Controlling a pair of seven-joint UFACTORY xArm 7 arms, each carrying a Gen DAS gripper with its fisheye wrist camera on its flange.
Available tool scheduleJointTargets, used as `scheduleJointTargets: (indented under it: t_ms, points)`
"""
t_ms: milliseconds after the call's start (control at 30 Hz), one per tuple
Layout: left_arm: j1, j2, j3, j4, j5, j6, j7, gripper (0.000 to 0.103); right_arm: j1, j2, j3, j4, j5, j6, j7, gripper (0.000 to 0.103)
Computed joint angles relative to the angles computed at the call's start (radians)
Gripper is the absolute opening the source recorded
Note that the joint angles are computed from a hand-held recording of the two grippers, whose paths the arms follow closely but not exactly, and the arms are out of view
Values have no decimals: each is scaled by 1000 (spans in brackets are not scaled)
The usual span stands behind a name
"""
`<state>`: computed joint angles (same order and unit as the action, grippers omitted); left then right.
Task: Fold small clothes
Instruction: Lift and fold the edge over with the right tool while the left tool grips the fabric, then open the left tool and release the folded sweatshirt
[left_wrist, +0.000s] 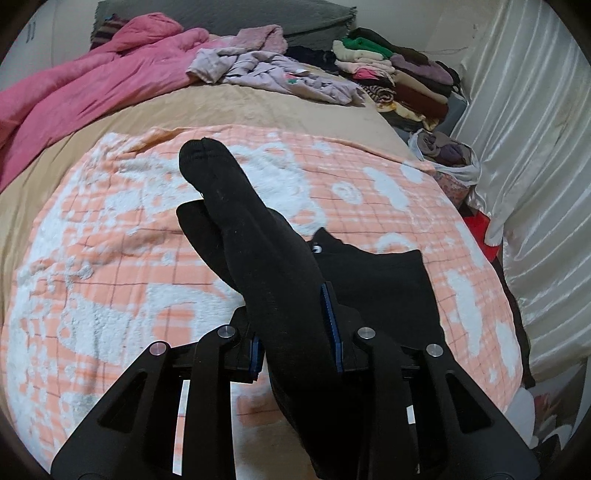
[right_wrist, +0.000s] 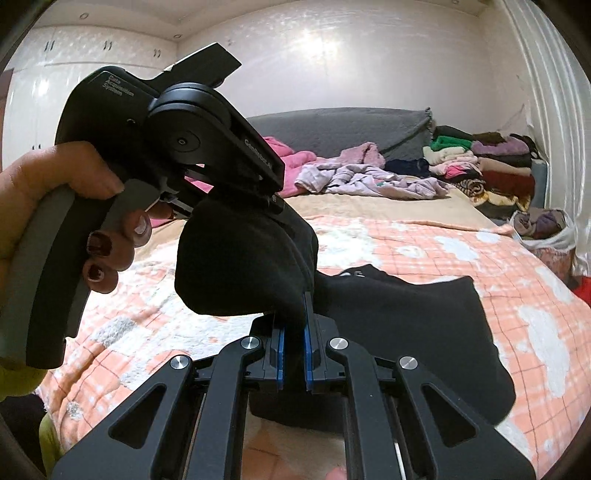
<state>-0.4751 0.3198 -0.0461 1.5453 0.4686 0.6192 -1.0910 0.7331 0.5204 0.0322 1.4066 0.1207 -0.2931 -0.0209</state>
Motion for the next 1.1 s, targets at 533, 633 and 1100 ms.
scheduleJointTargets:
  t_ms: [533,633,1100]
  points:
    - [-105,300,20,413,-70,179,129,21,-213,-34,138,-122,-70,-25,141,6]
    - [-112,344,21,462,-106,184,165,24,-273,-28,183,-132,-105,-12,182,6]
    - [-149,296,75,317,-142,-97,135,69,-391,-21,249,-158,-137,90,298,14]
